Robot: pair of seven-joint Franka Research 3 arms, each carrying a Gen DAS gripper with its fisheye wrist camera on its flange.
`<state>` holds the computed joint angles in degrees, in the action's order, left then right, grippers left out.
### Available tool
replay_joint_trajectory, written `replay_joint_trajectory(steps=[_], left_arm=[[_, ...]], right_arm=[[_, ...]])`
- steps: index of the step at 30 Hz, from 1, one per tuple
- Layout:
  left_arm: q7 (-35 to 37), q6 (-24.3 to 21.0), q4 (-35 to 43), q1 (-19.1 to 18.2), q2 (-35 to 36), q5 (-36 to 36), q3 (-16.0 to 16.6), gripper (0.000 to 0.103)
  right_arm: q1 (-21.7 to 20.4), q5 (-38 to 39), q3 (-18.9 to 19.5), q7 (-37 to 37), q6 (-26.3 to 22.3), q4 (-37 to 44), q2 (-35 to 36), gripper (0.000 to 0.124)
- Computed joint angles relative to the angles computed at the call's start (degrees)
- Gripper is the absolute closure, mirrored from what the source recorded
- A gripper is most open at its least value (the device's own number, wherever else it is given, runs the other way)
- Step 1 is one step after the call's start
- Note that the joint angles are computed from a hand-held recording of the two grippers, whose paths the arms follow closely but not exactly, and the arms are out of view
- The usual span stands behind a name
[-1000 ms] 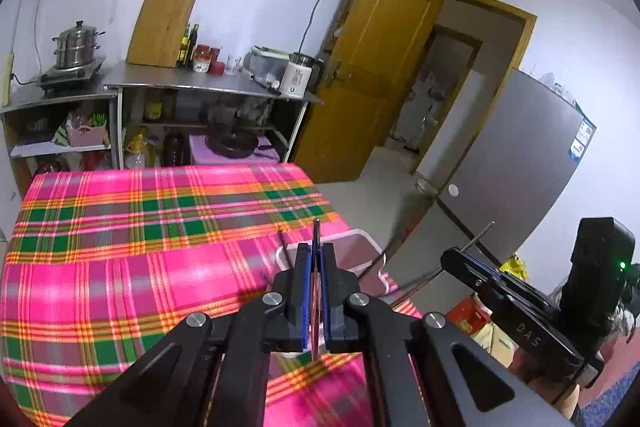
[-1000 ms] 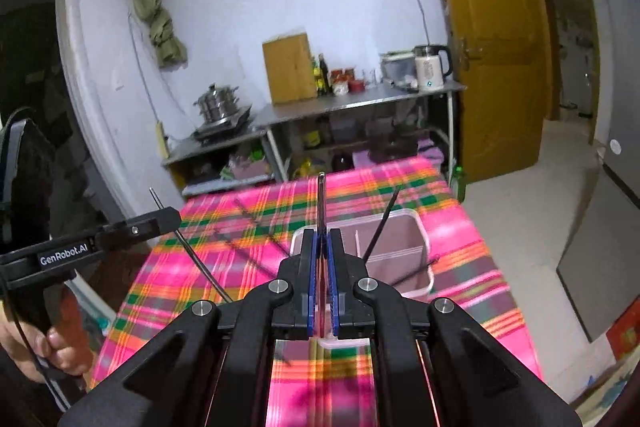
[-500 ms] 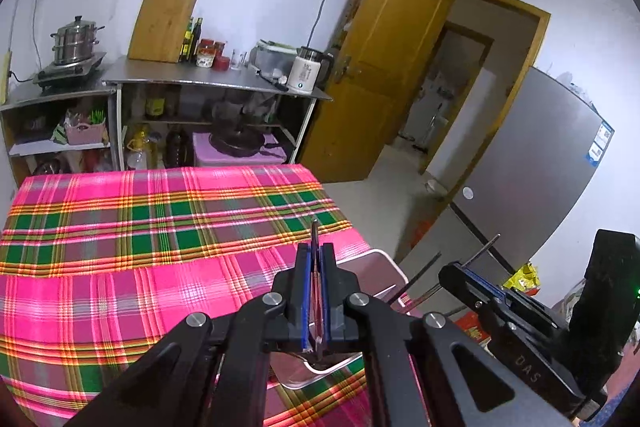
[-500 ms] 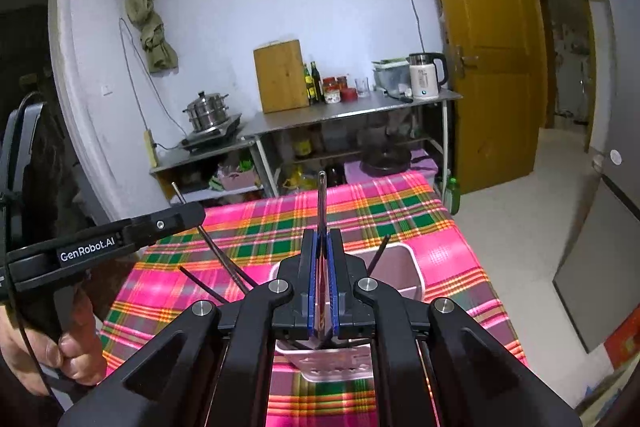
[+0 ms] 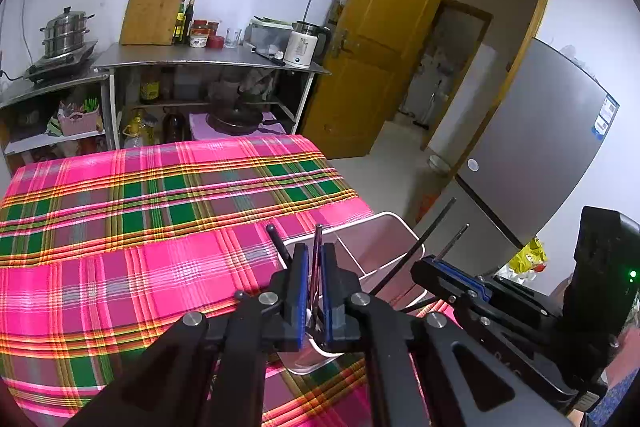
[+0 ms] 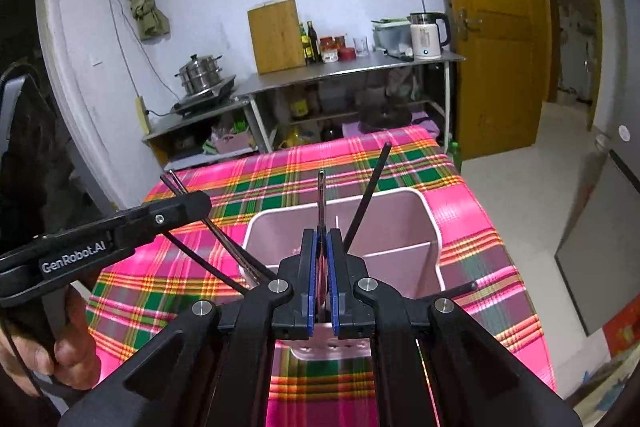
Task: Organize utensils
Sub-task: 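Lower the chopsticks into the holder and open both tools, then move both open tools back down to the light wooden chopsticks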
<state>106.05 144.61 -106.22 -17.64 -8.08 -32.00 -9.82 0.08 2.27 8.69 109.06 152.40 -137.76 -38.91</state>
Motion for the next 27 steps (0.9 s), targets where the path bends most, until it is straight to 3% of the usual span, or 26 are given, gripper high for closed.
replay_joint_trajectory(steps=[14, 27], left_arm=[[0.78, 1.76, -3.95, -0.68, -6.9, -1.29, 3.1, 0.094], [-0.6, 2.52, -16.03, -1.71, -18.07, 1.76, 8.12, 0.094]], right_arm=[[-1.58, -1.91, 1.74, 1.95, -0.61, -0.36, -4.7, 0.114], [2.77, 0.86, 3.38, 2.44, -1.12, -4.22, -10.91, 0.112]])
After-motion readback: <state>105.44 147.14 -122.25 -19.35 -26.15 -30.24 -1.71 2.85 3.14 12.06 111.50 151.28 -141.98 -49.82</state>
